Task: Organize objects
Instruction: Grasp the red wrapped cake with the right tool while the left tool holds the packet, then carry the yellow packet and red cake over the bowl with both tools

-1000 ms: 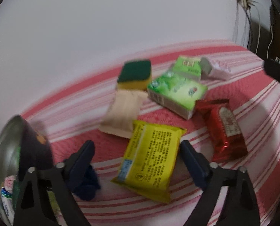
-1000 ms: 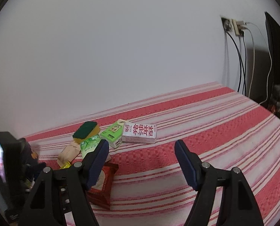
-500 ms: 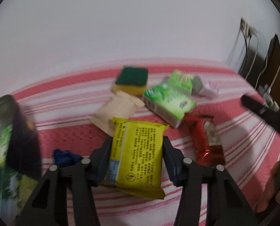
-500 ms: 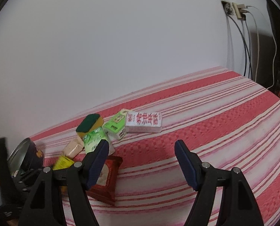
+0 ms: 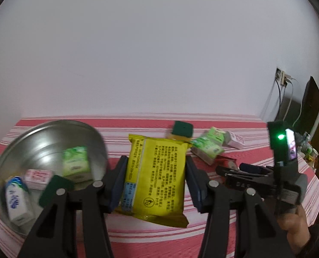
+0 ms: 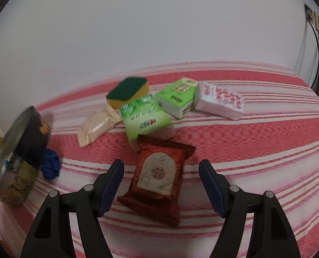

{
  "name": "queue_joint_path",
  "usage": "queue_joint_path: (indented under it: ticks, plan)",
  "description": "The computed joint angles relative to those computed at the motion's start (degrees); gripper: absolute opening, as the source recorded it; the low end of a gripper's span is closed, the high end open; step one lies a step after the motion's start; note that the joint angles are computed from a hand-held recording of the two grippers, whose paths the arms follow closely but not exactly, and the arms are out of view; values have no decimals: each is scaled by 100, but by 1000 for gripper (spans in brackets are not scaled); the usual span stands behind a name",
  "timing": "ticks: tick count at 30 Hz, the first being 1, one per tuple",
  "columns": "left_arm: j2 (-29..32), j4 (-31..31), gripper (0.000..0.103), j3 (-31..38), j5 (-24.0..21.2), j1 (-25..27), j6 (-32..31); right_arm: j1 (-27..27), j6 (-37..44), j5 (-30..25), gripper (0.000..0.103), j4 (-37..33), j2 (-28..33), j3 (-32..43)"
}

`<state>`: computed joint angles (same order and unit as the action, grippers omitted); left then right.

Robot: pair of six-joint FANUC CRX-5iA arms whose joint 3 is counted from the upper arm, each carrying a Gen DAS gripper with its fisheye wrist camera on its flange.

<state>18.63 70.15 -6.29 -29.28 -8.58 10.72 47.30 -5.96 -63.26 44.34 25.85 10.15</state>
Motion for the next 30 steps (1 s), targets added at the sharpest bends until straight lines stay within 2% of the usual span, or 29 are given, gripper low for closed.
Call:
queue_joint_path:
  ticks: [5,7,9,12,13,15,18,24,30]
  plan:
    - [-93,317,52,-145,113,102,-190,-11,918,-956,73,-474,624,1051]
    - [-126,477,52,-215,206,116,-314,14,976,-932,54,-419,652,1082]
    - [-134,504,52,-226,196,177,-304,56,973,-933,43,-369,621,1024]
    - [-130,535,52,-237,191,239,-281,115,778,-941,43,-341,533,884]
    - [-125,545,52,-239,176,267,-267,145,585,-760,43,-287,400,675]
    - [-104,594,52,-228,162,303,-257,226,266,-521,43,-79,203,356]
    - [-74,619,52,-209,188,367,-168,414,-26,-499,43,356,58,169]
    - [-106,891,52,-306,406,371,-319,598,108,-238,43,842,315,651]
    - [-128,970,52,-336,415,441,-330,629,515,42,43,891,709,1262]
